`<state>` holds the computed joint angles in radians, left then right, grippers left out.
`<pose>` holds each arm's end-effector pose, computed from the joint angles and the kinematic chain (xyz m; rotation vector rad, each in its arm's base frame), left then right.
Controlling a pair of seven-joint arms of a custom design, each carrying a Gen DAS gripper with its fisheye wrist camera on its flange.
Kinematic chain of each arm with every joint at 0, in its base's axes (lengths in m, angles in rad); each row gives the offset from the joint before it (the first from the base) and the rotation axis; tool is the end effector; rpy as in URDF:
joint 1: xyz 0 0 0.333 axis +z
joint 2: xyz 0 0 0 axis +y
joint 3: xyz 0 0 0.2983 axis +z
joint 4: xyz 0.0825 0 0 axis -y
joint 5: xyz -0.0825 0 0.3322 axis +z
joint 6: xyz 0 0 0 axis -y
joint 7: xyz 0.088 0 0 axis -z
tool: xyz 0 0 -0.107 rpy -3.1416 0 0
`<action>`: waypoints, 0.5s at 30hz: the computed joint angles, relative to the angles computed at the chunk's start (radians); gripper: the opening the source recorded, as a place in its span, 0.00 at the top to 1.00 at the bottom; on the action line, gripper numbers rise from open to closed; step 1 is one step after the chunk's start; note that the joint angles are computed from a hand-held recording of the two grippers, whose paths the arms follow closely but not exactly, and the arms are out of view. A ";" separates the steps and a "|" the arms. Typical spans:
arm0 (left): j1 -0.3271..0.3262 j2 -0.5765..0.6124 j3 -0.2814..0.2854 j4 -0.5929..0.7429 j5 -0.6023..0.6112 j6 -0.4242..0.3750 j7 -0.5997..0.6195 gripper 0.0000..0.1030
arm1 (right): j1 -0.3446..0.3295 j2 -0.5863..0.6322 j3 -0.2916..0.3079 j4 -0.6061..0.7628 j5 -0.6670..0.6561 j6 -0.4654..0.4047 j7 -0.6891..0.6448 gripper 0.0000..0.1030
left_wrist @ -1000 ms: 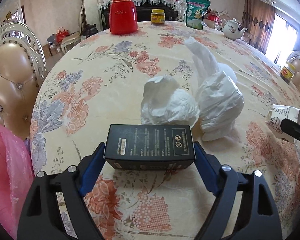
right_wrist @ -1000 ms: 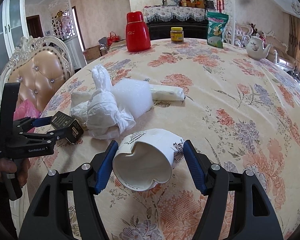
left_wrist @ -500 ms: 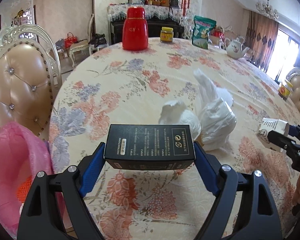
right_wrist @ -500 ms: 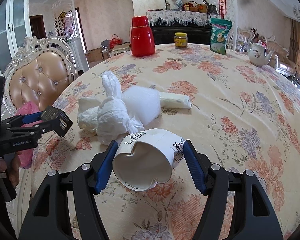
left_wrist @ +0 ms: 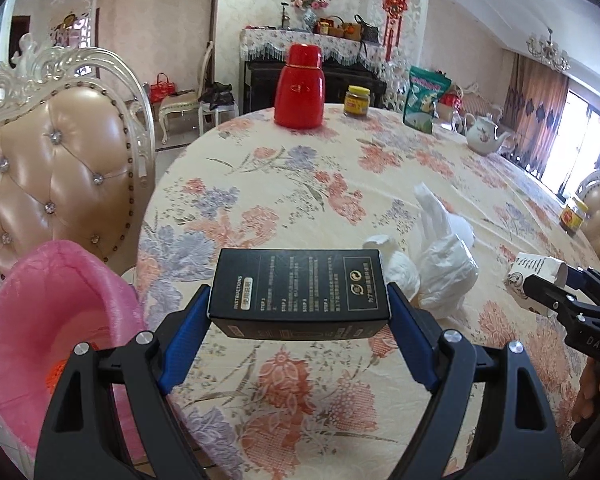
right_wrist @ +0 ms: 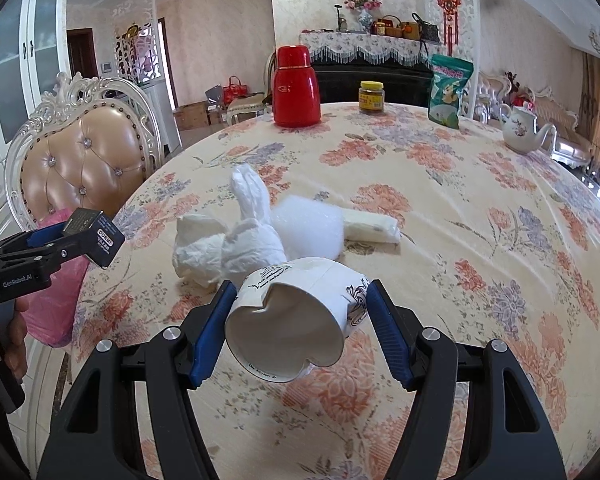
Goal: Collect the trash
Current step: 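Carry the black box with the left gripper while the right gripper carries the paper cup to the wastebasket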
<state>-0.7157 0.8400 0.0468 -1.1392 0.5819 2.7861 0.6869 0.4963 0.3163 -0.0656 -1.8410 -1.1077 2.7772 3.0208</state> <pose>0.5639 -0.4952 0.3967 -1.5077 2.0031 -1.0336 0.5396 0.2954 0.4190 -1.6376 1.7543 -0.7754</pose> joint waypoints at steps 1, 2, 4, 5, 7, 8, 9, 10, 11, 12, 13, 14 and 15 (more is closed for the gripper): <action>-0.002 -0.014 0.010 -0.021 0.007 0.011 -0.015 0.20 | 0.003 0.006 0.002 0.011 0.002 -0.006 -0.003 0.38; -0.004 -0.025 0.018 -0.040 0.014 0.021 -0.028 0.20 | 0.005 0.012 0.004 0.022 0.007 -0.011 -0.009 0.38; -0.009 -0.056 0.039 -0.088 0.035 0.047 -0.064 0.20 | 0.012 0.021 0.005 0.041 0.014 -0.020 -0.018 0.38; -0.010 -0.069 0.047 -0.109 0.046 0.058 -0.081 0.20 | 0.017 0.029 0.006 0.055 0.019 -0.024 -0.026 0.38; -0.012 -0.098 0.066 -0.154 0.072 0.082 -0.120 0.20 | 0.024 0.040 0.005 0.073 0.028 -0.027 -0.038 0.38; -0.012 -0.108 0.072 -0.169 0.083 0.089 -0.136 0.20 | 0.029 0.046 0.004 0.083 0.032 -0.029 -0.044 0.38; -0.013 -0.121 0.080 -0.189 0.097 0.098 -0.155 0.20 | 0.034 0.055 0.003 0.097 0.039 -0.032 -0.052 0.38; -0.015 -0.135 0.090 -0.210 0.113 0.108 -0.177 0.20 | 0.039 0.063 0.003 0.110 0.046 -0.033 -0.062 0.38; -0.015 -0.147 0.097 -0.229 0.128 0.116 -0.197 0.20 | 0.043 0.068 0.001 0.120 0.053 -0.034 -0.071 0.38; -0.018 -0.164 0.110 -0.254 0.148 0.127 -0.224 0.20 | 0.048 0.077 0.001 0.134 0.062 -0.035 -0.084 0.38; -0.017 -0.174 0.115 -0.269 0.164 0.133 -0.242 0.20 | 0.053 0.087 0.001 0.149 0.072 -0.036 -0.097 0.38; -0.019 -0.189 0.124 -0.290 0.185 0.142 -0.268 0.20 | 0.058 0.097 0.000 0.165 0.084 -0.036 -0.110 0.38; -0.019 -0.202 0.131 -0.308 0.205 0.147 -0.291 0.20 | 0.064 0.106 -0.002 0.179 0.095 -0.037 -0.123 0.38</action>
